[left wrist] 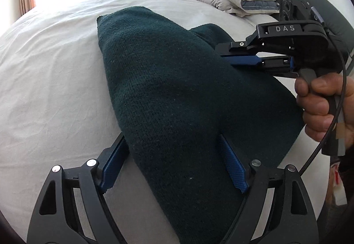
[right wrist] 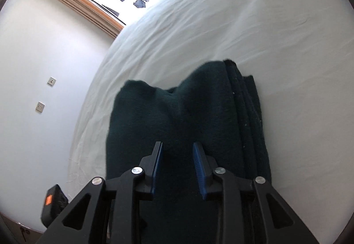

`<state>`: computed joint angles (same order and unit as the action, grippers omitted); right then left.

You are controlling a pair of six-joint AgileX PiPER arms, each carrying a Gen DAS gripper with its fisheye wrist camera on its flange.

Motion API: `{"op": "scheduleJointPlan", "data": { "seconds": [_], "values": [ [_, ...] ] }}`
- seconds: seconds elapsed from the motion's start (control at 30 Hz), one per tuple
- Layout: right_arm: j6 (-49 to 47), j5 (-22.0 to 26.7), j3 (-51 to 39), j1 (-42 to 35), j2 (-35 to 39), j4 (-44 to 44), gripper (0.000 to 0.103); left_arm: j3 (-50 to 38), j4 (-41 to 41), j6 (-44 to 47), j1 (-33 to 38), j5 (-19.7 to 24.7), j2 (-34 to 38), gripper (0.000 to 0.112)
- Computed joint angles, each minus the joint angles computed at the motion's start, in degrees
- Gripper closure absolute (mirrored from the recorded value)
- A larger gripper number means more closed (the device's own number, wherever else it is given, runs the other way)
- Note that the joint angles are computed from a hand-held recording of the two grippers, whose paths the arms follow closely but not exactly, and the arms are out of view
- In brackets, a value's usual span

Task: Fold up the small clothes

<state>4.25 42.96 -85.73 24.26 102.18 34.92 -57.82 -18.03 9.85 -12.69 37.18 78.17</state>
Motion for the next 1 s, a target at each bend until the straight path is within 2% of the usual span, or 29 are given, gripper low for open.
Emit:
{"op": "scheduleJointPlan", "data": {
  "seconds": [0.07,0.3,0.53,0.57,0.63,0.7,0.77,0.83,0.87,0.93,1.0],
  "values": [
    [-5.54,-2.48,5.49,-0.96,-3.11,5.21,0.075,0.39,0.35,-0.2,-0.37,-0.67,-0.01,0.03],
    [-14.08,-6.86,24.01,-1.08,-17.77,10.05,0.075,0.61,0.23,-0.24,-0.54,-0.9,0.15,0.03],
    [-15.5,-10.17,39.09,-1.49,-31.81,12.48,0.073,0.56,-0.86,1.48,0.52,-0.88,0.56,0.03],
    [-13.78,-10.24,40.22,-1.74,-33.89,11.48,0.068,0.37,-1.18,1.59,0.57,-0.87,0.75,0.03],
    [-14.23,-8.75,41.44,-3.64,-36.81,13.22,0.062,0.18,-3.27,3.53,1.77,-0.12,0.61,0.03],
    [-10.49,-9.36,40.88,-3.5,-39.3,9.89,0.054,-0.4,-6.88,6.14,4.21,2.3,0.1,0.03],
    [-7.58,-10.75,39.89,-3.79,-40.54,6.97,0.041,-0.89,-9.1,6.83,6.95,4.15,-1.47,0.03],
    [-11.2,-10.01,38.38,-6.61,-39.31,10.87,0.036,-1.41,-12.26,8.98,10.33,4.87,-3.23,0.029],
    [-12.09,-9.78,37.21,-7.41,-37.89,11.95,0.033,-2.18,-14.47,10.19,12.42,5.31,-3.41,0.024],
    [-15.19,-8.88,34.29,-8.55,-34.01,14.24,0.03,-4.58,-20.51,13.62,16.68,7.74,-1.64,0.018],
    [-16.95,-8.12,30.88,-9.13,-29.48,15.19,0.029,-7.96,-23.35,14.4,19.1,10.39,2.06,0.018]
  ]
}}
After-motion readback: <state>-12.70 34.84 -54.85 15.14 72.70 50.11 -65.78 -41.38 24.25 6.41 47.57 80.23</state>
